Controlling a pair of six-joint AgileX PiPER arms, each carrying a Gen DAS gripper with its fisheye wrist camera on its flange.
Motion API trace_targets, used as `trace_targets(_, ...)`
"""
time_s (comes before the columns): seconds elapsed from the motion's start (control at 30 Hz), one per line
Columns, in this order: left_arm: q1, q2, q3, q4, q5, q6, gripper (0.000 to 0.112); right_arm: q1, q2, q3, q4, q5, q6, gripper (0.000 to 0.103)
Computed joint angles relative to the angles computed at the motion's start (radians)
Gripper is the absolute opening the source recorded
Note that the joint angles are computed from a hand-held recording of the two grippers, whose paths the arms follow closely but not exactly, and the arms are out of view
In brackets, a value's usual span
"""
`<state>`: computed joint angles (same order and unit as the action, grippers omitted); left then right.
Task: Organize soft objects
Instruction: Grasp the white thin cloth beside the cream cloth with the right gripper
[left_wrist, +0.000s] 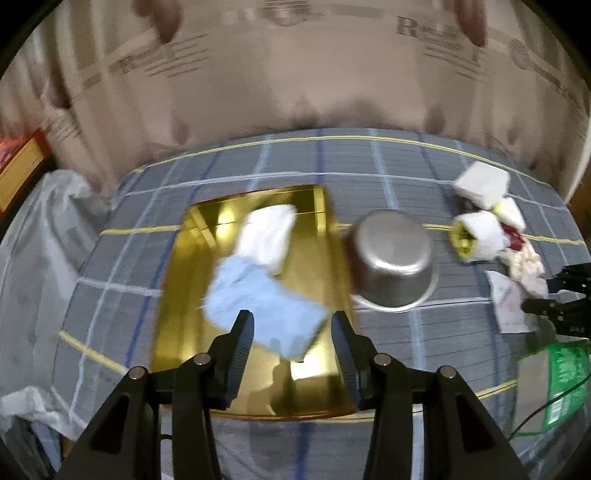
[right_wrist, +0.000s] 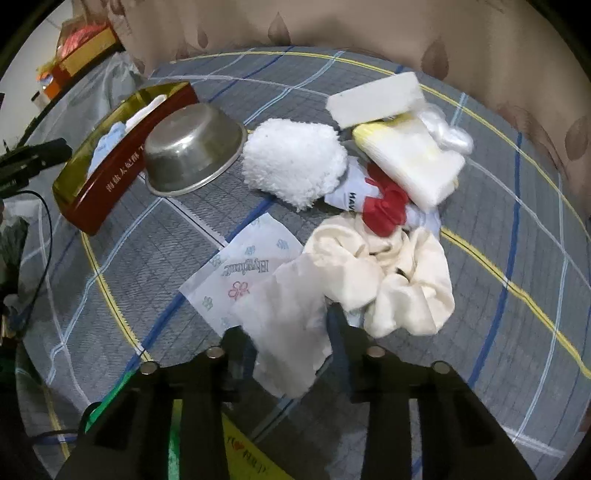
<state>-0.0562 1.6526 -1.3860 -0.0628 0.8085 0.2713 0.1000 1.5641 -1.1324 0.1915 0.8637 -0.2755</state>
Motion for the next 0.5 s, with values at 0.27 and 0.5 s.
trace_targets(0.27, -0.153, 0.058, -0.052, -0.001, 0.028, -0.039, 0.044, -0.066, -0.101, 0.087, 0.08, -0.056, -0.051, 0.012)
trace_targets(0.5, -0.221, 0.156, -0.186, -0.079, 0.115, -0.033, 0.044, -0.222, -0.262, 0.219, 0.17, -0.168, -0.091, 0.012)
